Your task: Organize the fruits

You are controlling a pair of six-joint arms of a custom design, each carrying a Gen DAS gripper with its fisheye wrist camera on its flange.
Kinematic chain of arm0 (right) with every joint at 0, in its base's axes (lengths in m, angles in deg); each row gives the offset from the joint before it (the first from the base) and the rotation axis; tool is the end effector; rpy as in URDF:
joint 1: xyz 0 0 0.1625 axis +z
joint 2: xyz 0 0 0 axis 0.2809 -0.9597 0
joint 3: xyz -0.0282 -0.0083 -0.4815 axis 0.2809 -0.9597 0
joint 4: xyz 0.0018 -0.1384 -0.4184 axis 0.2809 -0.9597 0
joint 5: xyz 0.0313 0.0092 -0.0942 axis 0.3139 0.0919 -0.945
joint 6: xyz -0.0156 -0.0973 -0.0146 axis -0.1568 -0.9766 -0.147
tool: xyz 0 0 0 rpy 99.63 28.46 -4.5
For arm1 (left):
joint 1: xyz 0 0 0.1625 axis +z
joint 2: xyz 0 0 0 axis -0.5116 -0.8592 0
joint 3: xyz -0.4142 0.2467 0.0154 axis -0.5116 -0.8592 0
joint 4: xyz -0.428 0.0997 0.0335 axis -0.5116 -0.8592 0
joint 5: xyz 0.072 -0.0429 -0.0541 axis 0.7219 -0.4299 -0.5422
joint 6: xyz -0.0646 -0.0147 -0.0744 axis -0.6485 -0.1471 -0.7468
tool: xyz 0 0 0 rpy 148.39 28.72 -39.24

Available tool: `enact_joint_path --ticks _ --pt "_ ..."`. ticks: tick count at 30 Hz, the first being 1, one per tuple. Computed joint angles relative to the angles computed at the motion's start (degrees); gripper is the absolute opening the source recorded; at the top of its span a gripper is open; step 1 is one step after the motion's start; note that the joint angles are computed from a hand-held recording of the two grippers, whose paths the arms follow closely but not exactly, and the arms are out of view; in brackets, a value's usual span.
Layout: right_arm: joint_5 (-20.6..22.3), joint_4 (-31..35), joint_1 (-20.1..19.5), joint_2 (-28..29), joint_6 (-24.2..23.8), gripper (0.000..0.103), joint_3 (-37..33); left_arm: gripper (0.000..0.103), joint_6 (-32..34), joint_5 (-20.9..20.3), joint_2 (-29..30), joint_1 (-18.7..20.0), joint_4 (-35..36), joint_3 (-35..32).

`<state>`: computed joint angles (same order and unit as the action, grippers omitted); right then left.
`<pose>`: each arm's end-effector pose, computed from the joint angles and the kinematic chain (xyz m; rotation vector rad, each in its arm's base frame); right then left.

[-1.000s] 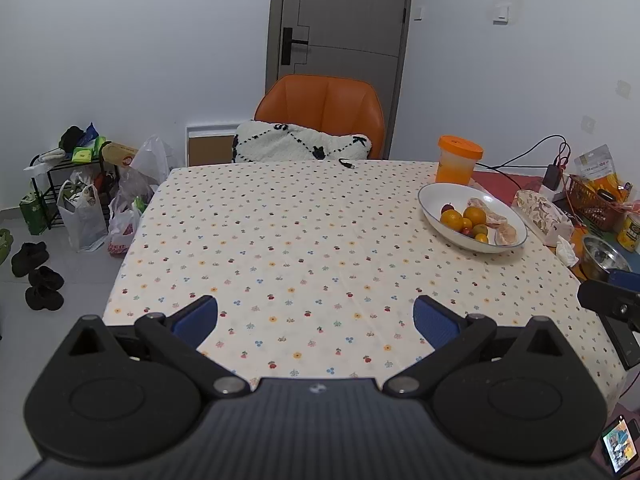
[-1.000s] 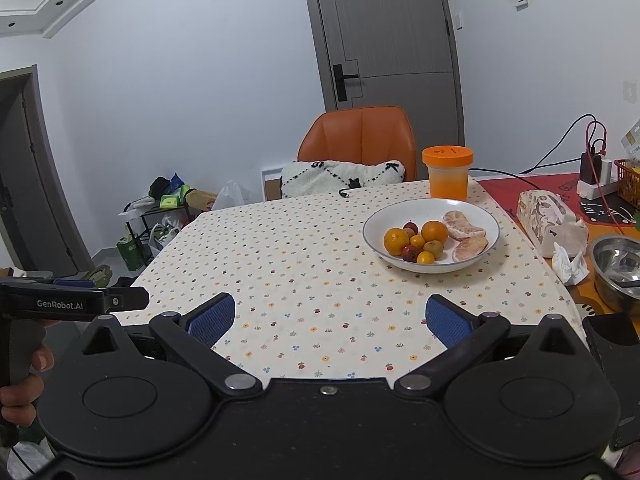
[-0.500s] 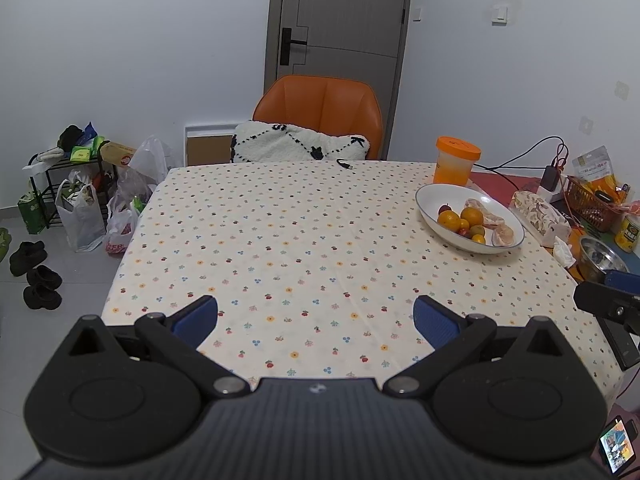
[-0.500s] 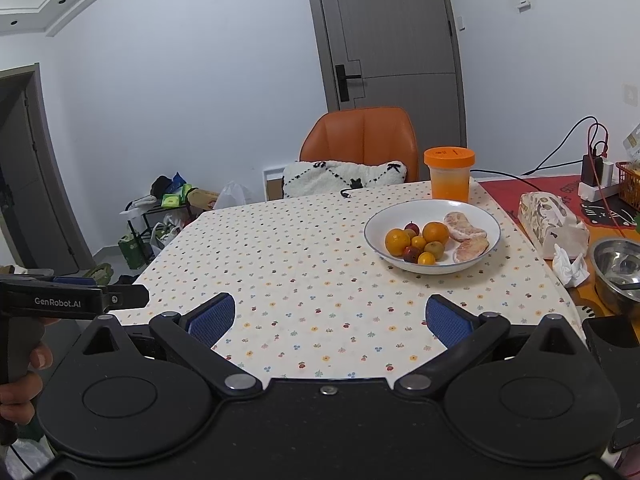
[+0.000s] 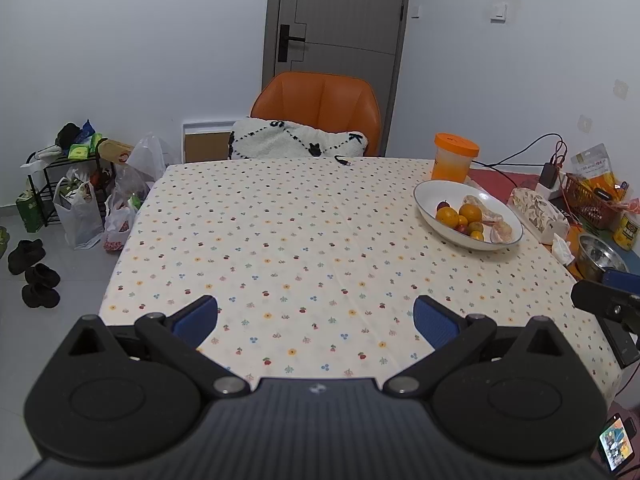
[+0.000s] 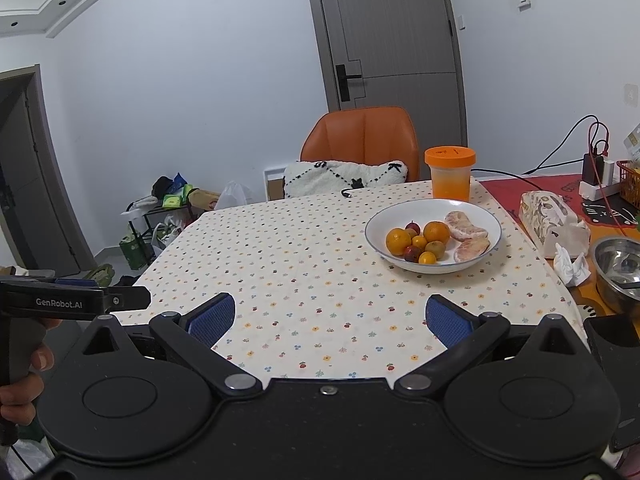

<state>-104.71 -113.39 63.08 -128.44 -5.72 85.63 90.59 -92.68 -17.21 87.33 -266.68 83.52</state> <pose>0.0024 -0.8242 0.2098 1.0472 -2.4467 1.1365 -0.2326 -0.7506 -0.0001 0.1833 2.0745 -1.2244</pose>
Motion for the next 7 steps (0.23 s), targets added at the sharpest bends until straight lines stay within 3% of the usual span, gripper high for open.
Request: enact_joint_path --ticks 7 --pt "-0.4 0.02 0.08 0.19 0.21 0.103 -0.25 0.103 -0.4 -0.45 -0.15 0.14 0.6 0.11"
